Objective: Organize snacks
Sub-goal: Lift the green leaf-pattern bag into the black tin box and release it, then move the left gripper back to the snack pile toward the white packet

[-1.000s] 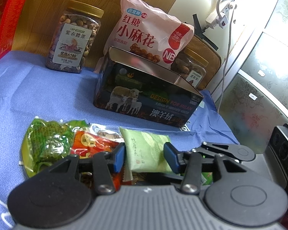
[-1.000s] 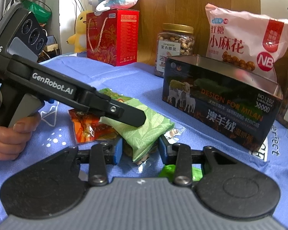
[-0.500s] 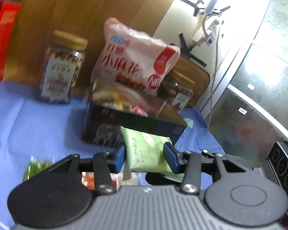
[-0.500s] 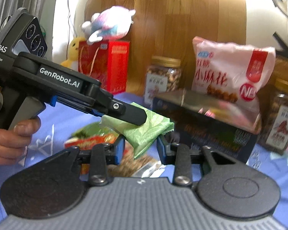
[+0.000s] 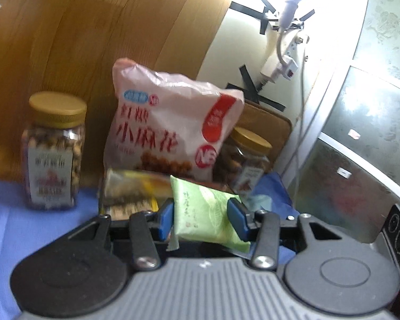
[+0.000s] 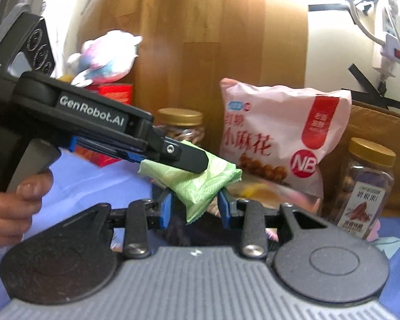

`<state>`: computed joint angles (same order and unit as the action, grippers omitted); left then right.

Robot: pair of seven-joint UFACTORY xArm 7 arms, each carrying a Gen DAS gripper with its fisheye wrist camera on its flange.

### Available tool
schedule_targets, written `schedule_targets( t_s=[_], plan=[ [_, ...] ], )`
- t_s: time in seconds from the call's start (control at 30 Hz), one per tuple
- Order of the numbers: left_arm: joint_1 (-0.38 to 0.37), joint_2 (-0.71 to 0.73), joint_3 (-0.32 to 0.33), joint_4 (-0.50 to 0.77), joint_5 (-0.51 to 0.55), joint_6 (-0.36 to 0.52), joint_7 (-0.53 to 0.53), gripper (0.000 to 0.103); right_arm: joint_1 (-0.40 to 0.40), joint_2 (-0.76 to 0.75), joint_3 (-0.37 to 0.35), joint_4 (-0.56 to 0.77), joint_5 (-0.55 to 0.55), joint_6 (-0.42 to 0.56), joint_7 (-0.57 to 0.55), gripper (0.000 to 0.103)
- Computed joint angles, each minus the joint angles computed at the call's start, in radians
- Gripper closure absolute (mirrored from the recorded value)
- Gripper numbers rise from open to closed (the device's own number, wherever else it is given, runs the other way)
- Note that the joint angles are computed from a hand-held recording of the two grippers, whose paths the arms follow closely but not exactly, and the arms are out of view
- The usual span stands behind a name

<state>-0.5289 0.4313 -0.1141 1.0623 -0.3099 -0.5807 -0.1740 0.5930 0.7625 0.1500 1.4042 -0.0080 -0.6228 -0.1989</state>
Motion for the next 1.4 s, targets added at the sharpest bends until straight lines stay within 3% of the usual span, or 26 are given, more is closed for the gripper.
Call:
schedule_targets(
  t_s=[0.1, 0.17, 0.2, 0.27, 0.33, 0.5, 0.6, 0.7, 0.8, 0.87, 0.93, 1.07, 1.2, 1.4],
  plan=[
    [-0.058, 0.052, 0.073, 0.1, -0.096, 0.083, 0.078, 0.057, 0.083, 0.066, -0.08, 0.132, 0.112, 0.091, -0.058, 0.06],
    [-0.19, 0.091, 0.217, 0.177, -0.269, 0.188, 0.164, 0.051, 0.167, 0.112, -0.172, 0.212, 0.223, 0.158, -0.113, 0.059],
    [-0.211, 0.102, 0.247, 0.192, -0.308, 0.22, 0.181, 0.052, 0.178, 0.119, -0.183, 0.216, 0.242, 0.153, -0.121, 0.058],
    [-0.173, 0.083, 0.212, 0.156, -0.277, 0.2, 0.142, 0.053, 0.136, 0.097, -0.134, 0.175, 0.22, 0.116, -0.101, 0.058],
    [-0.082, 0.039, 0.118, 0.073, -0.19, 0.114, 0.078, 0.053, 0.065, 0.055, -0.058, 0.093, 0.158, 0.056, -0.053, 0.058],
    [0.022, -0.079, 0.006, -0.125, -0.083, -0.015, -0.041, 0.051, -0.006, -0.059, 0.008, -0.122, 0.087, -0.022, 0.021, 0.058],
    [0.011, -0.15, 0.0, -0.218, -0.127, 0.002, -0.036, 0.051, -0.096, -0.105, 0.083, -0.219, -0.037, 0.015, 0.128, 0.057],
    [0.019, -0.204, -0.015, -0.306, -0.162, 0.026, -0.068, 0.051, -0.132, -0.117, 0.118, -0.256, -0.12, 0.061, 0.198, 0.057],
    [0.03, -0.249, -0.03, -0.388, -0.189, 0.051, -0.121, 0.051, -0.268, -0.094, 0.251, -0.244, -0.311, 0.154, 0.331, 0.057],
    [0.056, -0.266, -0.049, -0.444, -0.147, 0.041, -0.199, 0.051, -0.387, -0.045, 0.381, -0.203, -0.445, 0.244, 0.422, 0.057],
    [0.076, -0.279, -0.064, -0.496, -0.097, 0.018, -0.279, 0.051, -0.408, -0.02, 0.42, -0.177, -0.469, 0.282, 0.448, 0.057],
    [0.107, -0.296, -0.086, -0.6, 0.025, -0.075, -0.441, 0.051, -0.387, -0.01, 0.415, -0.155, -0.437, 0.311, 0.454, 0.057],
    [0.104, -0.306, -0.091, -0.642, 0.082, -0.112, -0.495, 0.051, -0.436, -0.02, 0.459, -0.203, -0.446, 0.303, 0.452, 0.057],
    [0.12, -0.294, -0.102, -0.65, 0.301, -0.208, -0.561, 0.051, -0.611, -0.067, 0.546, -0.403, -0.63, 0.105, 0.522, 0.054]
  ],
)
